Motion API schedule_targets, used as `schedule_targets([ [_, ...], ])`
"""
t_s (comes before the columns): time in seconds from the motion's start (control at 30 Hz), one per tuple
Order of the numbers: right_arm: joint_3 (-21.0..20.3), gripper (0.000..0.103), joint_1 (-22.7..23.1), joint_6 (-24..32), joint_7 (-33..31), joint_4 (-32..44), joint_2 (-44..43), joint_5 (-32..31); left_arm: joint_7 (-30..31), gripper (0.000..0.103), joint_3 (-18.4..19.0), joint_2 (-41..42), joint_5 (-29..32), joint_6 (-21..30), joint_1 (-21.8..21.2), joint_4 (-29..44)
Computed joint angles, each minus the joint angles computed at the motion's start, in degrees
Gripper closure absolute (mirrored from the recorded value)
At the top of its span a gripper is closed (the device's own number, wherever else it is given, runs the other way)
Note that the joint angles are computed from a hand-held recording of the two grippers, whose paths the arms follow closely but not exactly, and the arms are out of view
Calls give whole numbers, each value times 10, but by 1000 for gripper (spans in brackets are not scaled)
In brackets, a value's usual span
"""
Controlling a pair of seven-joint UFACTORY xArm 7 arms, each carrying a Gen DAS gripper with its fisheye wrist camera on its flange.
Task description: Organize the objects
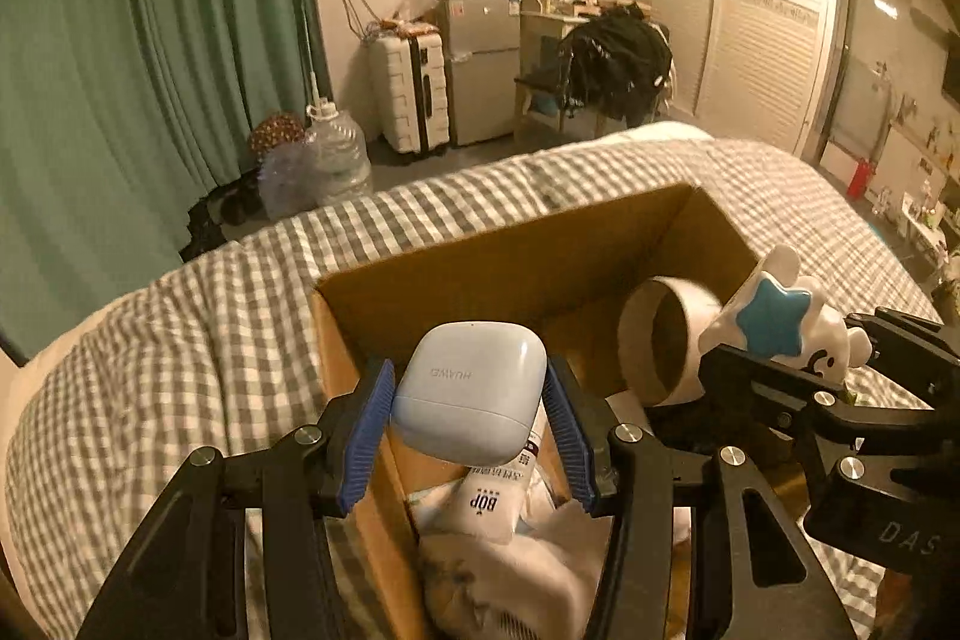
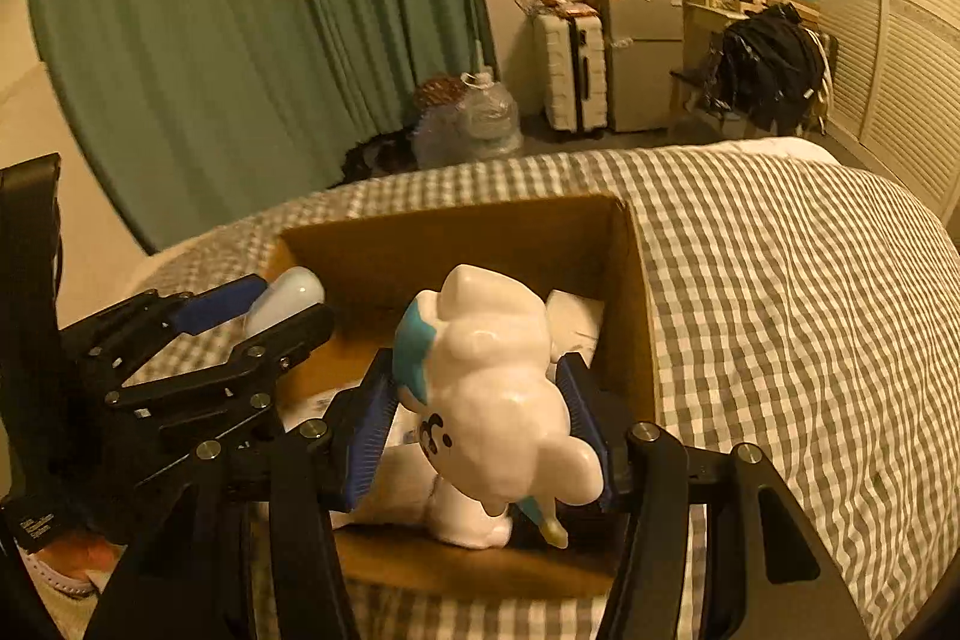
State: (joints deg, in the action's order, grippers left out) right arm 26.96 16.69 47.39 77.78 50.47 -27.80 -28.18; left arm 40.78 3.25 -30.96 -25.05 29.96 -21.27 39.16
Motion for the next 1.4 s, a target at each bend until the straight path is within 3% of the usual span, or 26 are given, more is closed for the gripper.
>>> schedule_targets([
  [0.13,-17,49,-3,-44,4,-24,11,7,7,51,-4,14,-2,-15,-7,-10],
  [0.27,-17,48,-4,-33,0,-21,23,6,22,51,-6,6,4,-32,-12,-25],
  [0.37,-15,32,-5,-28,13,-26,10,1,36,49,2,-10,1,-32,-22,-28],
  [0.4,-15,30,-4,-26,16,-27,2,1,36,47,3,-15,1,-30,-22,-27],
  [0.47,-14,28,-4,-19,14,-23,-8,2,29,23,0,-34,7,-24,-17,-28],
  [0.53,-11,26,-5,1,7,-14,-23,7,13,16,-6,-57,17,-23,-8,-31],
  [0.7,11,20,-13,60,2,26,-55,14,-34,16,-16,-103,57,27,19,-12],
  [0.83,48,14,-28,126,-6,90,-61,4,-61,5,-8,-157,71,62,31,4],
  [0.97,98,7,-51,196,-9,163,-64,-16,-93,3,-13,-210,97,67,58,15],
  [1.1,136,7,-71,259,-24,219,-63,-21,-110,1,-1,-248,112,91,65,35],
  [1.4,208,4,-140,346,-78,294,-110,-5,-153,0,-2,-325,139,142,85,52],
])
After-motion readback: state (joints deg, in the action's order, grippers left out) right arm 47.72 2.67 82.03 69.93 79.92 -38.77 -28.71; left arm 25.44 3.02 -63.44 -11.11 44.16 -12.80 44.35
